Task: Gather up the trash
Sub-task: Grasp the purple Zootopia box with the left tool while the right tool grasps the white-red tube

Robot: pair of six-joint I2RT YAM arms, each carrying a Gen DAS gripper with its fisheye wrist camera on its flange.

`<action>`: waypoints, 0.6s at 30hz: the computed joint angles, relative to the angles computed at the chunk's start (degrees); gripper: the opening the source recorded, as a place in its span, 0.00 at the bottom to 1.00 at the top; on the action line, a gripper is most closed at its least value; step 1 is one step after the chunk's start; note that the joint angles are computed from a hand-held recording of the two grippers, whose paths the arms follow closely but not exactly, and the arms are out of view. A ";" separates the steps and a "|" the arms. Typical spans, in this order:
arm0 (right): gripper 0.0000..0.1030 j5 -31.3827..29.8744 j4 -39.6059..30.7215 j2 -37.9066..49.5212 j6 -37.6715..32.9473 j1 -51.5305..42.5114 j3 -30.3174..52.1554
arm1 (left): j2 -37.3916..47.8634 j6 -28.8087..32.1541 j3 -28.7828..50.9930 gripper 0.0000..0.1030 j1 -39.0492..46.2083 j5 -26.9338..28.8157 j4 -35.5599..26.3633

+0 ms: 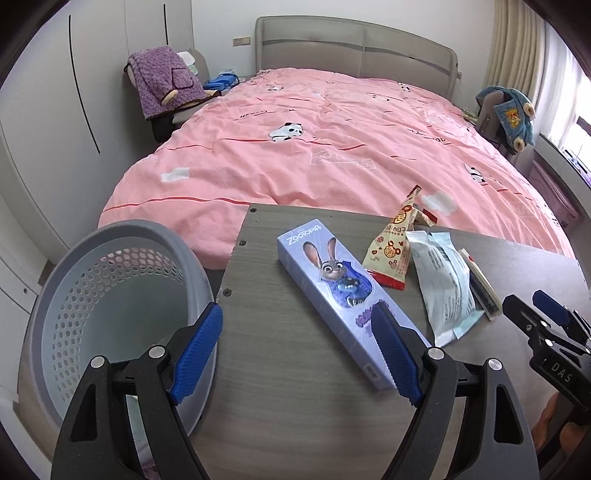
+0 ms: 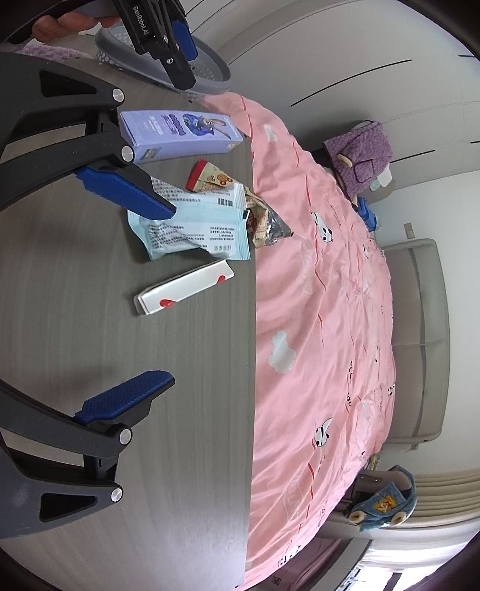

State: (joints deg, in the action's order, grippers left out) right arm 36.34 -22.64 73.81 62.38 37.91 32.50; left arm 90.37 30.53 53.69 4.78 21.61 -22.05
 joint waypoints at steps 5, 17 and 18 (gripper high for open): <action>0.80 -2.78 3.93 2.30 -5.25 -4.63 -0.24 | 0.06 -1.36 -0.98 0.77 -2.06 -2.23 1.71; 0.55 -7.48 8.86 10.25 -11.26 -9.44 1.77 | 2.01 -3.09 -0.49 0.77 -3.88 -4.89 3.20; 0.50 -7.71 9.03 10.50 -11.57 -9.57 1.90 | 2.42 -3.30 -0.17 0.77 -4.06 -5.10 3.18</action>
State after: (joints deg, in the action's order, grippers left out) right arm 28.64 -13.62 84.30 50.81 28.35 34.40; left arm 92.78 27.23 53.52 0.72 16.52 -18.87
